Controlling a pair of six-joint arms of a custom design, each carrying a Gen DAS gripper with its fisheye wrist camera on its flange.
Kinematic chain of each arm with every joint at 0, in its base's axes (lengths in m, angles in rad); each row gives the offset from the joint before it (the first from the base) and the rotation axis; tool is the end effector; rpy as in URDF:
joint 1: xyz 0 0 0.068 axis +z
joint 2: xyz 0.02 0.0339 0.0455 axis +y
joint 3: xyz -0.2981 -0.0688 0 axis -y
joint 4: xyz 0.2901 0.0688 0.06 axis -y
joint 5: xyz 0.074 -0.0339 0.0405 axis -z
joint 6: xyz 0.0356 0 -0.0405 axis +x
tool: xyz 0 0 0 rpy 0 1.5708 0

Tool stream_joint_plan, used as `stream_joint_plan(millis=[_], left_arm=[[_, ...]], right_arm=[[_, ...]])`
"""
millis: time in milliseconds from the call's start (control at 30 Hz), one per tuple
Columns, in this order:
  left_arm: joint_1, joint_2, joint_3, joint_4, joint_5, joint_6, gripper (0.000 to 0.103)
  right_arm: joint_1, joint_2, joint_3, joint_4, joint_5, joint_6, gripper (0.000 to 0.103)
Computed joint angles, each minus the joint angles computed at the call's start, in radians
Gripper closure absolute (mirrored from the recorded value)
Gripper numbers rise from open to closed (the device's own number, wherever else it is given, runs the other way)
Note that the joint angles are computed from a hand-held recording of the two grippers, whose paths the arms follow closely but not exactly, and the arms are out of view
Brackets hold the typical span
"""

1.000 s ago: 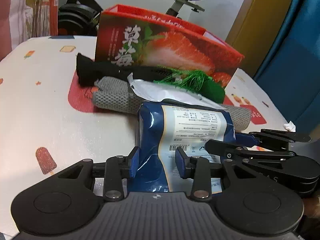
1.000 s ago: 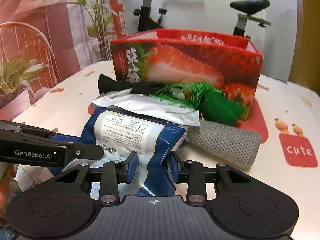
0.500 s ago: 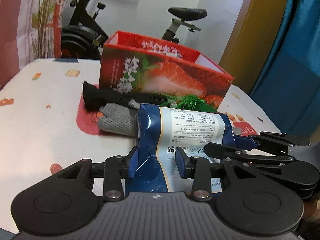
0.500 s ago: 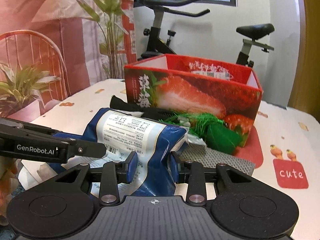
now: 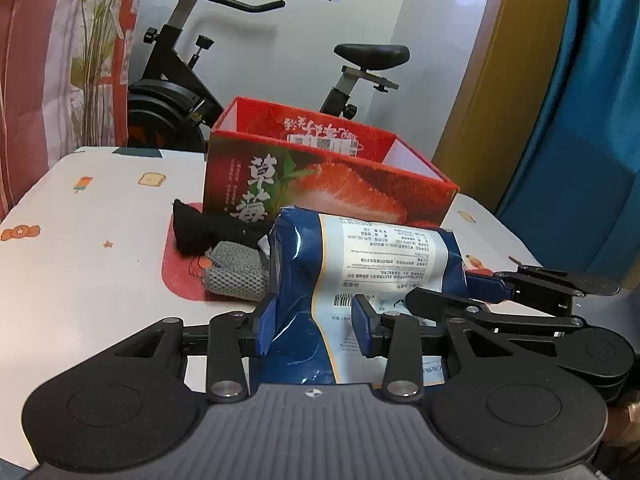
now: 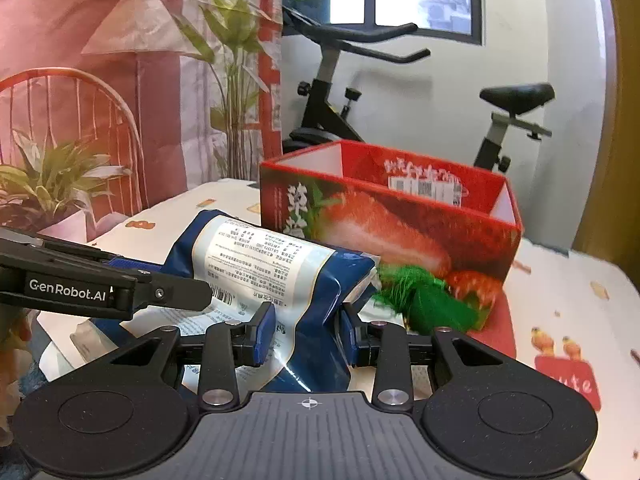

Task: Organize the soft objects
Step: 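Lift the blue-and-white snack bag with the left tool toward the box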

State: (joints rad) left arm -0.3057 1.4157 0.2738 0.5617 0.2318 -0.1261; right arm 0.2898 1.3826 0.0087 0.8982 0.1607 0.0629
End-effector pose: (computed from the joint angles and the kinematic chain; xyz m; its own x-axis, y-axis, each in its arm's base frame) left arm 0.2264 -0.0800 0.1096 -0.5785 0.0542 -0.8139 0.4066 0.8841 -0.2301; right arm 0.1711 0.0451 0.0836 -0.4472 -0.0686 -0.8918 -0.1179 0.9929 -0.0173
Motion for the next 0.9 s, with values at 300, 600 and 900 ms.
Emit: stream_joint_plan(millis=[300,600,900], left_arm=[[0.024,-0.084,0.152,-0.17,0.02,0.017,0.058],[0.023,0.075,0.486,-0.292,0.074,0.032,0.055],[-0.014,0.391,0.883,-0.429,0.057,0.052,0.055]], right_arm=[[-0.101,-0.259,0.124,-0.296,-0.089,-0.113,0.071],[-0.4,-0.168,0.427,-0.463,-0.404,-0.209,0.071],[-0.522,0.147,0.781,-0.535,-0.478,-0.327,0.071]])
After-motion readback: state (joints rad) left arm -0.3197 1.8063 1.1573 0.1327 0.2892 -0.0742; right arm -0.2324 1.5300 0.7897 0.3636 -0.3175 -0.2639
